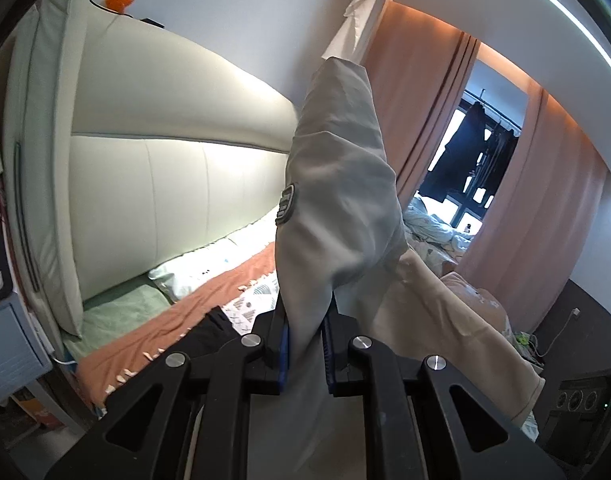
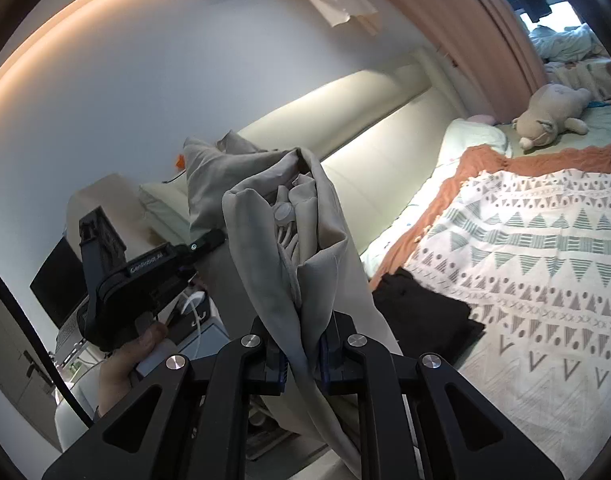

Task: Fold large clothes
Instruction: 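Lift the bagged jacket with both tools and carry it toward the headboard shelf, then lower the bagged jacket onto the folded clothes stack and open both tools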

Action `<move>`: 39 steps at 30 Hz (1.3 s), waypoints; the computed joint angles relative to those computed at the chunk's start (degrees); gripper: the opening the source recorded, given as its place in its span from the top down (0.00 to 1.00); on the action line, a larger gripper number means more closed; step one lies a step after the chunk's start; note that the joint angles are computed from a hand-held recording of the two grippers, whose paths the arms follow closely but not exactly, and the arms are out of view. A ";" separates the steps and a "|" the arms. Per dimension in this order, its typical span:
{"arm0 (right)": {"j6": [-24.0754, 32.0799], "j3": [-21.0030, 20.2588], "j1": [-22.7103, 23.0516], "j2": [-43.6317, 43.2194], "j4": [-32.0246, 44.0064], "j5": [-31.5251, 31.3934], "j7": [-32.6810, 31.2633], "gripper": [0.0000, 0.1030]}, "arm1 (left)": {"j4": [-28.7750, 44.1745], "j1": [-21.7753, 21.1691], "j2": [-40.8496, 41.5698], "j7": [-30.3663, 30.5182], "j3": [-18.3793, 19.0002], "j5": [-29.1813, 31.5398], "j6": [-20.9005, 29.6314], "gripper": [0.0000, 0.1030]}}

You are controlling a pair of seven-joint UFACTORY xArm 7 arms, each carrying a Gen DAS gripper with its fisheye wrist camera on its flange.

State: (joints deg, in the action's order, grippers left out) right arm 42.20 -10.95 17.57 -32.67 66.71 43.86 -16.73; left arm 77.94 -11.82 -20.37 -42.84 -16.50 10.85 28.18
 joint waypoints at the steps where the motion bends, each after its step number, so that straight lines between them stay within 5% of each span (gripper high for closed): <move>1: 0.66 -0.42 1.28 1.29 1.16 1.00 -0.65 0.91 | -0.10 0.35 -0.61 0.59 0.72 0.20 0.80 0.86; 7: 4.11 -1.14 3.61 10.23 7.76 8.92 -4.95 0.91 | 0.00 3.92 -1.82 2.46 2.30 2.28 4.98 0.86; 15: 10.06 -2.45 -0.64 21.15 11.63 16.23 -12.56 0.91 | 1.62 5.67 7.02 1.38 2.66 6.24 3.87 0.86; 25: 17.37 -2.24 -12.05 38.22 25.39 22.52 -16.69 0.91 | 16.36 -1.71 25.16 -1.24 6.67 12.07 7.08 0.87; 33: 12.80 1.91 -17.76 45.76 30.05 21.66 -13.53 0.91 | 37.16 -10.58 41.74 0.54 12.06 16.35 18.52 0.83; 39: 12.64 5.23 -18.63 55.54 36.12 12.85 -3.64 0.86 | 31.95 -14.50 40.40 -2.66 16.28 19.21 19.07 0.77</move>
State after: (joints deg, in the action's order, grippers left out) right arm 54.84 -5.71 -1.06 22.87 102.83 56.70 -20.37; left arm 109.89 -26.32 20.03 -45.51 -0.22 30.06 47.25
